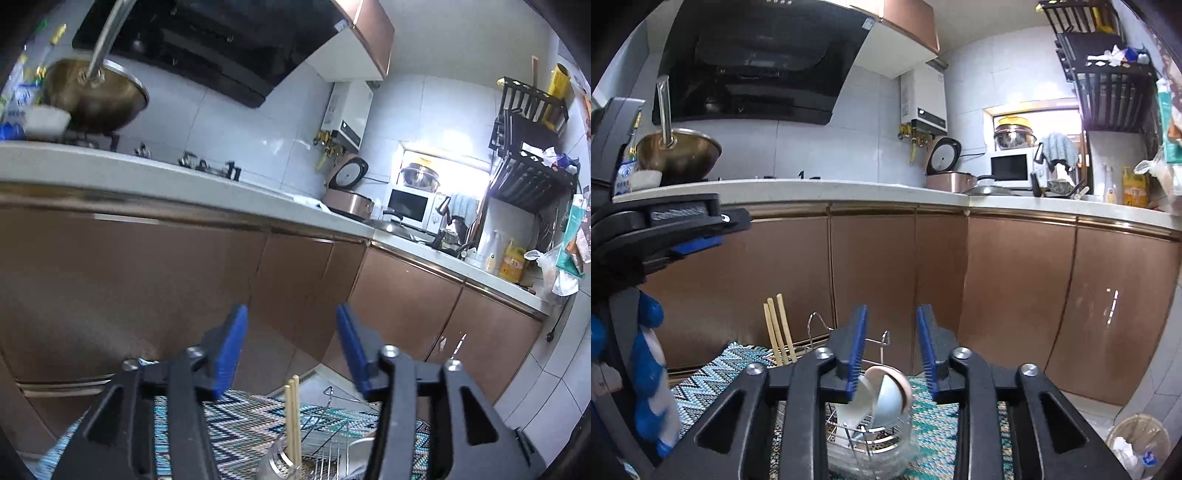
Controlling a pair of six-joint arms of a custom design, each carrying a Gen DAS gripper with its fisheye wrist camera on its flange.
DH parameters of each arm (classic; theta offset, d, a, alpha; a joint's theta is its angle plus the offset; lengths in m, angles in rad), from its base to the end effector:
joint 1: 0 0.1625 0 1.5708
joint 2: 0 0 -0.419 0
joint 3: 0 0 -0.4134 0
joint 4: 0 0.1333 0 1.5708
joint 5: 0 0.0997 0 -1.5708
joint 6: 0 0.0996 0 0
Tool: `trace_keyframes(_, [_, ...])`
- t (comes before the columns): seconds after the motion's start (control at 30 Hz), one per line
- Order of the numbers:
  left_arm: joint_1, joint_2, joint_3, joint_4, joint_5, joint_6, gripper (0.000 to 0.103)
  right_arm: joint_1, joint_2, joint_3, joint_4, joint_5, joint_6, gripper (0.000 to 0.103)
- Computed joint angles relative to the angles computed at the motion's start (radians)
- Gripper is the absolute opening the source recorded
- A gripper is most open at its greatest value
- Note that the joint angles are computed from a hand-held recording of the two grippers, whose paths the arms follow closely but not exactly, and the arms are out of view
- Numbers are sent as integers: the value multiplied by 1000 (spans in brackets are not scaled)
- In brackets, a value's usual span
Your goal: Organize utensils
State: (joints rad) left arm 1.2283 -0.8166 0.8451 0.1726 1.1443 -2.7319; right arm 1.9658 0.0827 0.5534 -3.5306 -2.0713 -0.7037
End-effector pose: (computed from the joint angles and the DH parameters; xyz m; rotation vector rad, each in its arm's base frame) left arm -0.0939 -0.7830 0.3403 0.4327 2.1232 -1.7261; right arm 0.4096 -0.7602 -0.0424 0.7203 -1.9563 1.4935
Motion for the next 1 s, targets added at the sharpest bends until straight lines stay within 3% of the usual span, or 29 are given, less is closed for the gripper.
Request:
trace_keyframes(0.27, [-61,-231,256,-67,-96,77,63,64,-165,309,-189,-63,24,67])
trace_keyframes(0.43, [-88,-374,405,-98,-153,103,63,111,-236,448,-299,-100,24,90])
trace_keyframes(0.57, [-112,-497,530,-141,-194,121,63,145,-279,529,-366,-130,20,103])
trace_keyframes(0.83, [-160,-657,664,-118,-288,124,64,203,-343,653,-393,-232,81,103])
trace_keyframes(1.0, [-188,-733,726,-101,-338,99,64,237,-342,680,-460,-264,53,103])
